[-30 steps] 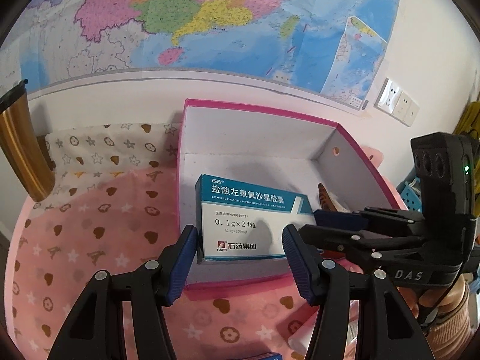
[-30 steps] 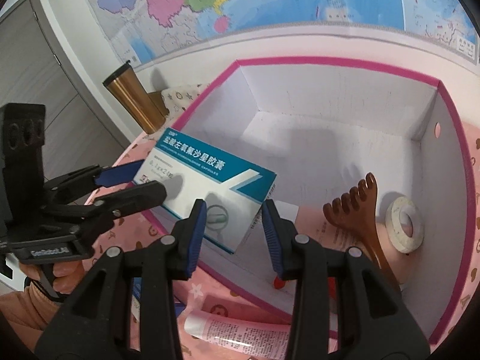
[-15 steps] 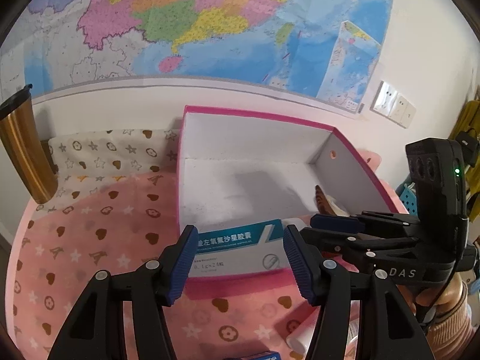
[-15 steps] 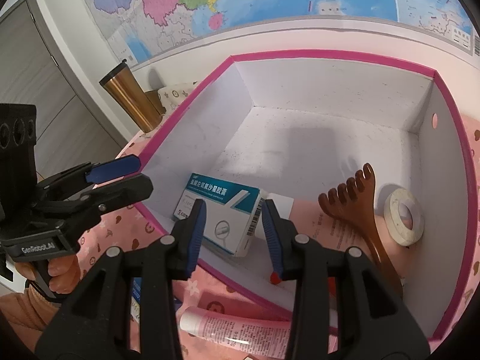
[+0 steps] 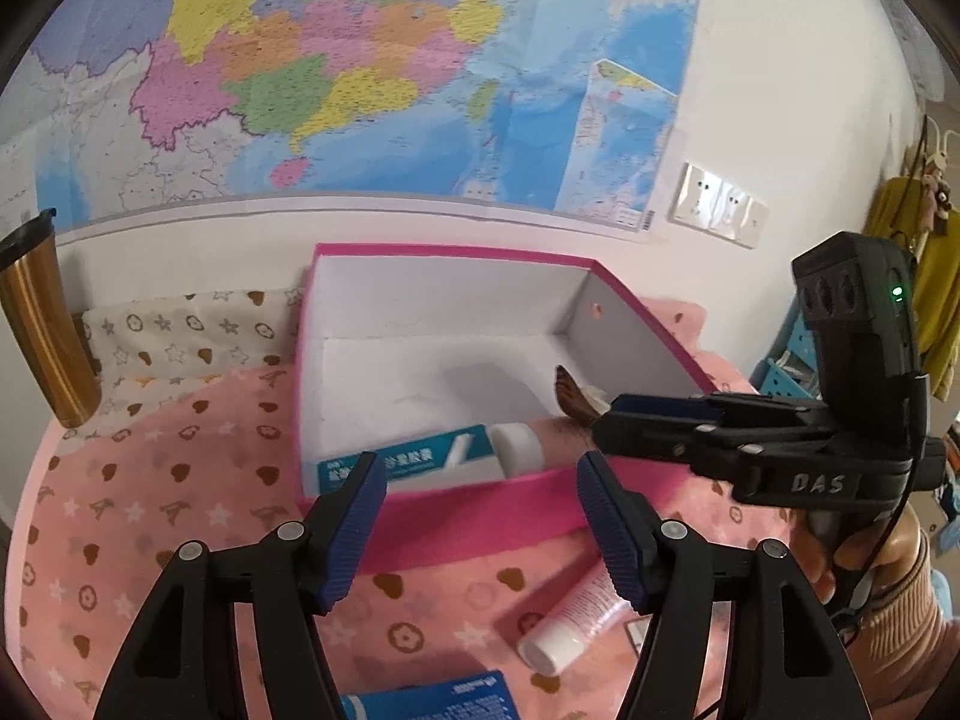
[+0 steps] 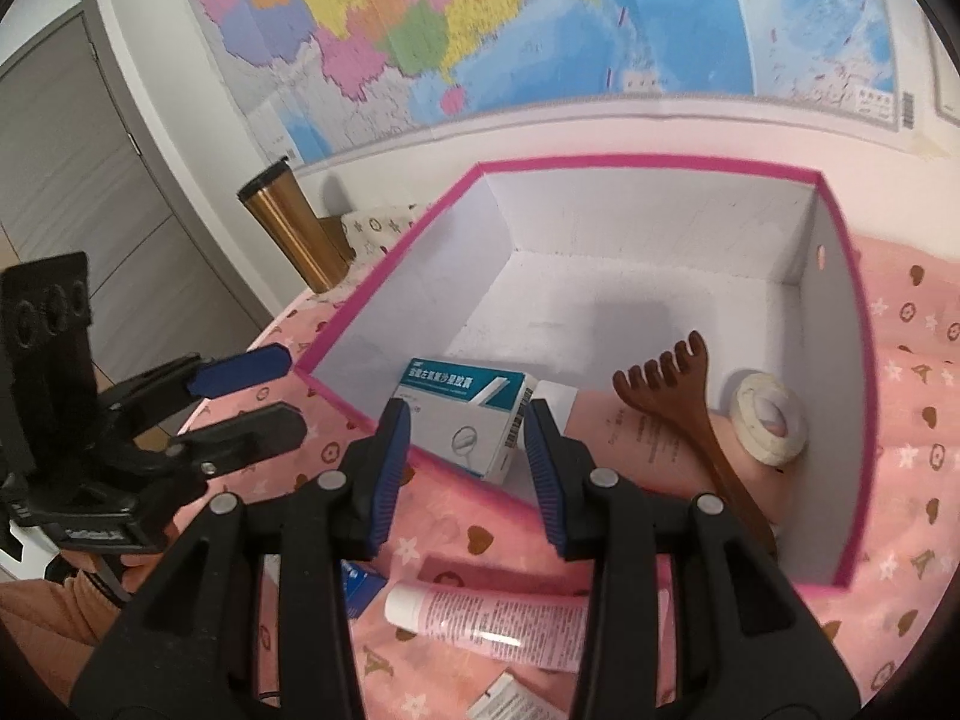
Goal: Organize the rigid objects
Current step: 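Move the right gripper to the small white tube with black cap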
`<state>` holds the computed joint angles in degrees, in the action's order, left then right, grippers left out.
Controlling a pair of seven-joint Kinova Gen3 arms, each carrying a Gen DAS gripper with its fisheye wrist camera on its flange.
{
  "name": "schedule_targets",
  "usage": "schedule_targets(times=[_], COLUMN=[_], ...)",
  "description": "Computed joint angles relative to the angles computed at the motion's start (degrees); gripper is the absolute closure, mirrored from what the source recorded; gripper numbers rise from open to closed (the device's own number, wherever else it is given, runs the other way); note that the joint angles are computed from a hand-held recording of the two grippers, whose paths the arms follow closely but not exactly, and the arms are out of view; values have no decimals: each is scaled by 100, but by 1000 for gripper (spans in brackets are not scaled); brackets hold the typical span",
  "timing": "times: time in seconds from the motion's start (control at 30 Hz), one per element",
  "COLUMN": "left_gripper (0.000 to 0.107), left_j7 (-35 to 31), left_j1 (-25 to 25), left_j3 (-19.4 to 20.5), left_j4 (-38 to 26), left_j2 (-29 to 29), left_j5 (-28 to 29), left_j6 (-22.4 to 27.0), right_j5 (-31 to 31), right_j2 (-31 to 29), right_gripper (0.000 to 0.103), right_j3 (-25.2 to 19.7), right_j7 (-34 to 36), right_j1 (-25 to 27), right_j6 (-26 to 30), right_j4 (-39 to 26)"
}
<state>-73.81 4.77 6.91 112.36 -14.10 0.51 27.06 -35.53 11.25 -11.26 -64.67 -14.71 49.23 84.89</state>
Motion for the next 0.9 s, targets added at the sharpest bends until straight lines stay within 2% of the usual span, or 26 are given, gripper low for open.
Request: schedule_targets(times=[0.3,0.43,0.53,0.7,0.9], left_gripper=[40,40,40,40,40], left_j7=[2,-229,-585,-1177,-1627], left_j1=[245,558,900,1283,1347], left_j3=[12,-64,-201,-204,-43], left_j4=[341,452,500,518,348], left_j2=[-244,-209,-62,264,749], left_j5=[286,544,889,1413,1723], left_j6=[-26,-13,-8,14,68], right_j5=[-675,-598,-528,-407,-487], right_j2=[-750,-1010,-1096,-1254,-1428], right_gripper=[60,60,60,59,60], right_j3=[282,493,647,820,1020], right_j7=[792,692,527,286,316], right_j1=[349,373,423,530,667], right_j6=[30,-77,-43,-7,68], right_j4=[886,1368,1669,2114,2562])
